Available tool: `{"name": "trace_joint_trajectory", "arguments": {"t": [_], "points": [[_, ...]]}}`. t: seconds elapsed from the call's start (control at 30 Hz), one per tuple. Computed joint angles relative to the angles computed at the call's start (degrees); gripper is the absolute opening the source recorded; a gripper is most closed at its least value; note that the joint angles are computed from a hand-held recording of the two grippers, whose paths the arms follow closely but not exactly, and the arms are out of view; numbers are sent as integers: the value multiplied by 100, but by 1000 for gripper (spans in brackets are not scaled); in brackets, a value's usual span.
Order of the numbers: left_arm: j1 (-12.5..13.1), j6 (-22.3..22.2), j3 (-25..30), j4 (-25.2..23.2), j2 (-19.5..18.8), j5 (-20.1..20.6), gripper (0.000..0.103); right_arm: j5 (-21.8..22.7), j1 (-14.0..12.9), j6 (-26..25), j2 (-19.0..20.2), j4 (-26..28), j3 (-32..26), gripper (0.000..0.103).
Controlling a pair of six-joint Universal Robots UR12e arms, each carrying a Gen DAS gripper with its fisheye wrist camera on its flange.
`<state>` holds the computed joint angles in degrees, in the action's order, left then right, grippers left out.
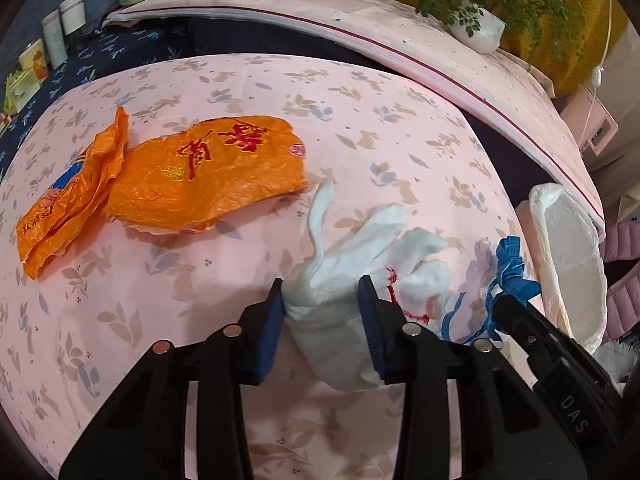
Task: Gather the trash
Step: 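Grasp the white glove with the left gripper while the right grasps the blue glove, then carry both gloves with both grippers over the bin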
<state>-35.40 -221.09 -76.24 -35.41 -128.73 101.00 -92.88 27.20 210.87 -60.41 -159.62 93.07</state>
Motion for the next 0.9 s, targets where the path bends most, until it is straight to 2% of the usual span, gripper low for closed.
{"name": "trace_joint_trajectory", "arguments": {"t": [0.03, 0.07, 0.17, 0.63, 0.9], "points": [[-18, 48, 14, 6, -5, 10, 21, -22, -7, 2, -30, -9, 35, 15], [-42, 97, 34, -7, -7, 31, 17, -46, -12, 10, -65, -23, 74, 15], [-94, 157, 61, 23, 4, 74, 11, -108, -40, 50, -184, -106, 205, 15], [-400, 458, 430, 282, 49, 318, 10, -617, -211, 118, -850, -734, 859, 15], [-575, 758, 972, 336, -156, 62, 10, -838, -415, 255, -1182, -962, 1257, 15]]}}
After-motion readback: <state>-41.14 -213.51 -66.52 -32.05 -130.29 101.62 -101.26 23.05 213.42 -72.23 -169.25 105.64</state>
